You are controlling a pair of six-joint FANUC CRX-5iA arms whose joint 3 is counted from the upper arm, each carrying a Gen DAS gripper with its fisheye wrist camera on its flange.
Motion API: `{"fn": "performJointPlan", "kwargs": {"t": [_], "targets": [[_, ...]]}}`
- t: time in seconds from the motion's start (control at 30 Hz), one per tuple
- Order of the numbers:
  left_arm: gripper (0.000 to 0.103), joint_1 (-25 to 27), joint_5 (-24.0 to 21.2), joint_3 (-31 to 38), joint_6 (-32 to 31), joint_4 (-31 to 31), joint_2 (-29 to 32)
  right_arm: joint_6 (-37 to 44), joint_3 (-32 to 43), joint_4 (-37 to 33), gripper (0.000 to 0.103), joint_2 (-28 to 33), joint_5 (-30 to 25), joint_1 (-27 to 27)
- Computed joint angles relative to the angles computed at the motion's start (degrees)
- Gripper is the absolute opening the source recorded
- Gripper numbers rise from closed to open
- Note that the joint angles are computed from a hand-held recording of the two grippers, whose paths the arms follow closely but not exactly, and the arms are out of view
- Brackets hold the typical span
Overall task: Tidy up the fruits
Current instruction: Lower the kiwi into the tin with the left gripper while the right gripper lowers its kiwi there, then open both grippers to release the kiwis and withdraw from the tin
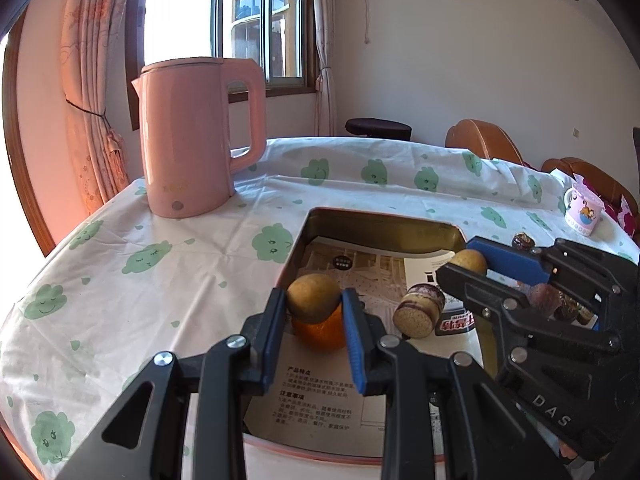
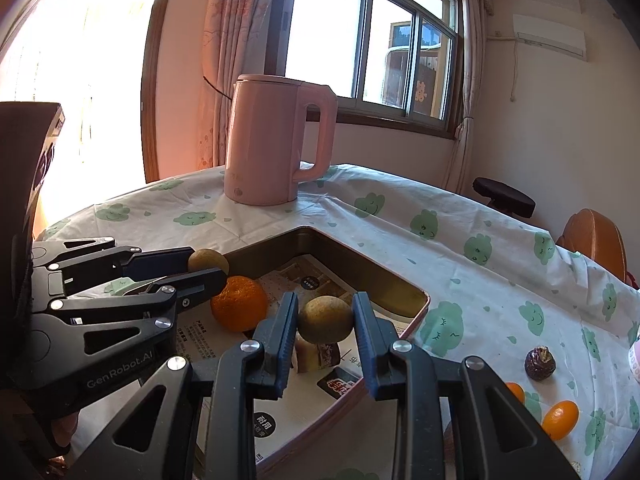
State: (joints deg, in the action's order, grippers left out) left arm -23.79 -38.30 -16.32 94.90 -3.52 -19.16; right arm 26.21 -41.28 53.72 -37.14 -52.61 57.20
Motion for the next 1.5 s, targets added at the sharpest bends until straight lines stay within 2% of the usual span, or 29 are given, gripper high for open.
{"fn": "performJointPlan", "kwargs": {"t": [0.2,0.53,1.0,1.1,1.17,1.33,1.43,1.5], "targets": [[0.030,-0.1,-1.6,0.9,0.3,-0.4,0.9,2.0,0.7,-1.7,0.030,0.5,0.2,0.4],[0.030,-0.1,-2.3,1.3,0.2,-0.6,1.3,7.7,2.9,-8.3,0.030,1.2,0.5,0.2],[0.031,-0.8,-3.0,2.0,1.6,-2.5,1.6,9.4,4.3,-11.1,0.031,2.1,-0.4,-0.2],[0.031,-1.3,-3.3,2.4,3.0,-4.0,1.7,9.1,4.3,-10.8,0.038,2.4,-0.7,-0.2],[0.035,-1.5,-3.6,2.7,4.2,-5.1,1.7,8.8,4.4,-10.7,0.039,2.5,-0.9,-0.2],[0.037,-2.6,-3.5,3.1,6.9,-8.1,1.3,7.5,4.0,-9.7,0.044,2.2,-1.1,-0.2],[0.055,-3.8,-4.7,4.1,11.6,-12.2,1.2,6.0,3.5,-8.8,0.048,1.9,-1.3,-0.4],[0.059,-2.9,-3.5,3.1,11.0,-10.9,0.4,4.9,3.1,-8.3,0.051,1.4,-1.0,-0.6]]}}
